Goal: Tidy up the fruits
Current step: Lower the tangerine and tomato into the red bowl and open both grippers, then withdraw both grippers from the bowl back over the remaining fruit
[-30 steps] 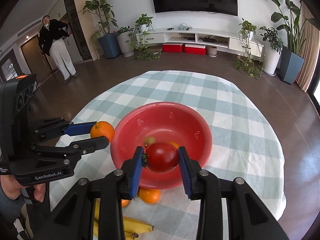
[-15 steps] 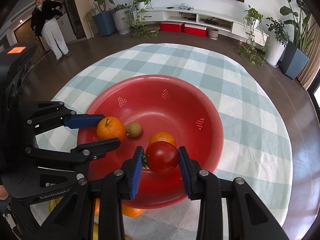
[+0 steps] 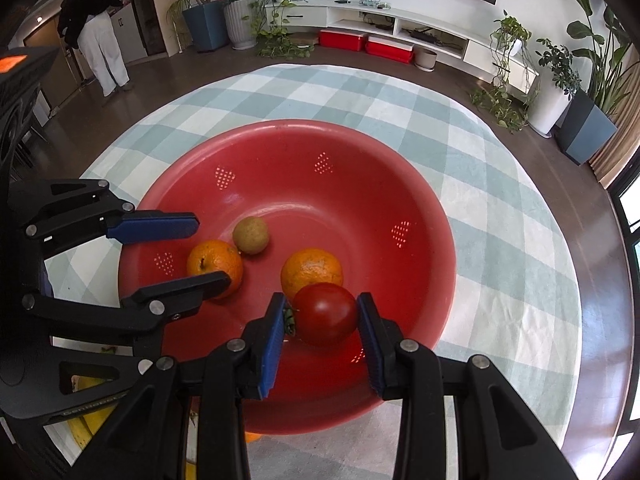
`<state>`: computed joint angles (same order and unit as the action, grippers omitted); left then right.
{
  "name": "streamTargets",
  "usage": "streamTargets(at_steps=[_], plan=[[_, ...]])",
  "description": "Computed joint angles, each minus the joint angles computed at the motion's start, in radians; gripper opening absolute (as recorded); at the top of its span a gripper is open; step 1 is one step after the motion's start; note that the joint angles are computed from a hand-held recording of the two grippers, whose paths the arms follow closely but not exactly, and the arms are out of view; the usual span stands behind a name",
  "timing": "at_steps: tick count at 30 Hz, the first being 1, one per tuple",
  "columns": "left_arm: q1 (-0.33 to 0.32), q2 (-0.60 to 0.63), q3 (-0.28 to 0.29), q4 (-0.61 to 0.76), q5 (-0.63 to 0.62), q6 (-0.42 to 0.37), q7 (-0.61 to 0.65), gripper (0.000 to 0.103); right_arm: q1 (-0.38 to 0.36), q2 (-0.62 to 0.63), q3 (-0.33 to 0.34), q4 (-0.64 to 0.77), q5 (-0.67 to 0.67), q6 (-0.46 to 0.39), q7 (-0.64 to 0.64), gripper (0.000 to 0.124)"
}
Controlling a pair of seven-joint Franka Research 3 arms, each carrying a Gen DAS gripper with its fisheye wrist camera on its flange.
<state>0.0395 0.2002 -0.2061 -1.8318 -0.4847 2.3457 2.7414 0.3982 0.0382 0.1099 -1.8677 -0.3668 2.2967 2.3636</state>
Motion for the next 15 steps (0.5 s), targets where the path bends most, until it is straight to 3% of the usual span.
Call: streamTargets(at_steps=[8,12,15], plan=[[0.008,-0.017,0.003,-0.013,-0.036,0.0,0.024,0.046,0.001,-0.014,0.002,-0.01,-0.024,0.002,0.022,0.039],[0.018,-0.042,0.012,-0.025,-0.072,-0.014,0.038,0.047,-0.001,-0.039,0.008,-0.026,-0.05,0.003,0.055,0.049],[0.029,-0.077,0.026,-0.048,-0.126,-0.02,0.072,0.061,-0.006,-0.079,0.018,-0.055,-0.079,0.018,0.103,0.059]])
